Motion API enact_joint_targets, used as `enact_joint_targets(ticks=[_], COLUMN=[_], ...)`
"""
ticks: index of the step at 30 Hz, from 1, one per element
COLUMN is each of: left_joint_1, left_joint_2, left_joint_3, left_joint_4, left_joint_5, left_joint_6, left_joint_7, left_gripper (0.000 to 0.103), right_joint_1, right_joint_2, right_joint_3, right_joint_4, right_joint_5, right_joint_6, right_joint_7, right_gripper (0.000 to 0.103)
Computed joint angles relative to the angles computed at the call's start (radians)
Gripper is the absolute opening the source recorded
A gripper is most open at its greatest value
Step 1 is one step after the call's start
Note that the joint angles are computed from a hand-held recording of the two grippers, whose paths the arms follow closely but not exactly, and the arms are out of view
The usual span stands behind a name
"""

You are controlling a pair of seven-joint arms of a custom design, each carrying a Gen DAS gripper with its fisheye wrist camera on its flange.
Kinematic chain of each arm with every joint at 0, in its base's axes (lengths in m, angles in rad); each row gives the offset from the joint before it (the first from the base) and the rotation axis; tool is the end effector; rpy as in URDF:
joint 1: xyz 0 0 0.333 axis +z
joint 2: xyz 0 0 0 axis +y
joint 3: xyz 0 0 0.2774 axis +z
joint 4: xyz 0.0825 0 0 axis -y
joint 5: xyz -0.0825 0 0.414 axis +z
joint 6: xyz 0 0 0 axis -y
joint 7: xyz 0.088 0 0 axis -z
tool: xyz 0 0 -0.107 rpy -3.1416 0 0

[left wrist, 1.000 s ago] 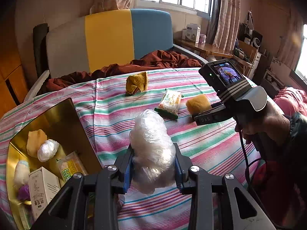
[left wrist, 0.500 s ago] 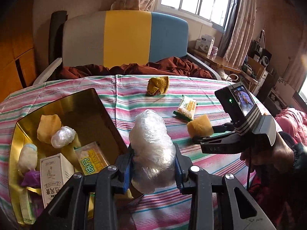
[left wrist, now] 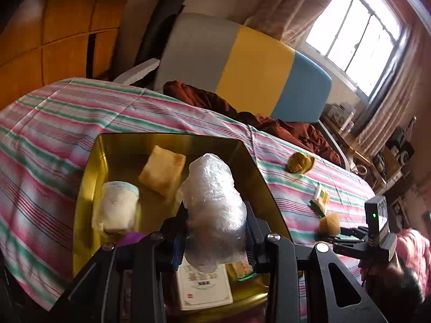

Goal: Organize objects
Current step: 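Lower the wrapped ball into the gold tray and open the left tool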

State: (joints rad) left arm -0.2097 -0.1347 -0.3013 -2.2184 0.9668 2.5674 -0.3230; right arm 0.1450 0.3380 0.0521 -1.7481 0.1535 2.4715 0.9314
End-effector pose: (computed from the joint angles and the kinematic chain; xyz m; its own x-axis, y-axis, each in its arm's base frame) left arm 0.4903 -0.2923 0.4239 0.4616 -0.8173 0.3449 -0.4982 -0.5605 -0.6615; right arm 0.6796 0.1326 0.3693 0.6477 -0.7556 0.0980 -0.6761 -0.6292 -0.3834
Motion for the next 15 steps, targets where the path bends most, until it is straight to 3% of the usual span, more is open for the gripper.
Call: enact_joint_targets(ticks=[7, 15], left_joint_1=[0.047, 0.057], left_joint_2=[-0.068, 0.034], left_joint_3=[0.012, 0.03], left_joint_4=[-0.099, -0.031], left_joint_5=[-0.065, -0.109], left_joint_6=[0.014, 0.029], left_joint_7=[-0.001, 0.092], left_gripper=[0.036, 0.036], right_joint_1=[0.004, 0.004], right_joint_2=[-0.012, -0.015], right_joint_3=[-0.001, -0.001], right_joint_4=[-0.022, -0.028], right_joint_5=[-0.015, -0.018], right_joint_6=[0.022, 0.027], right_joint_7=[-0.006, -0.009], right_gripper=[0.056, 0.056])
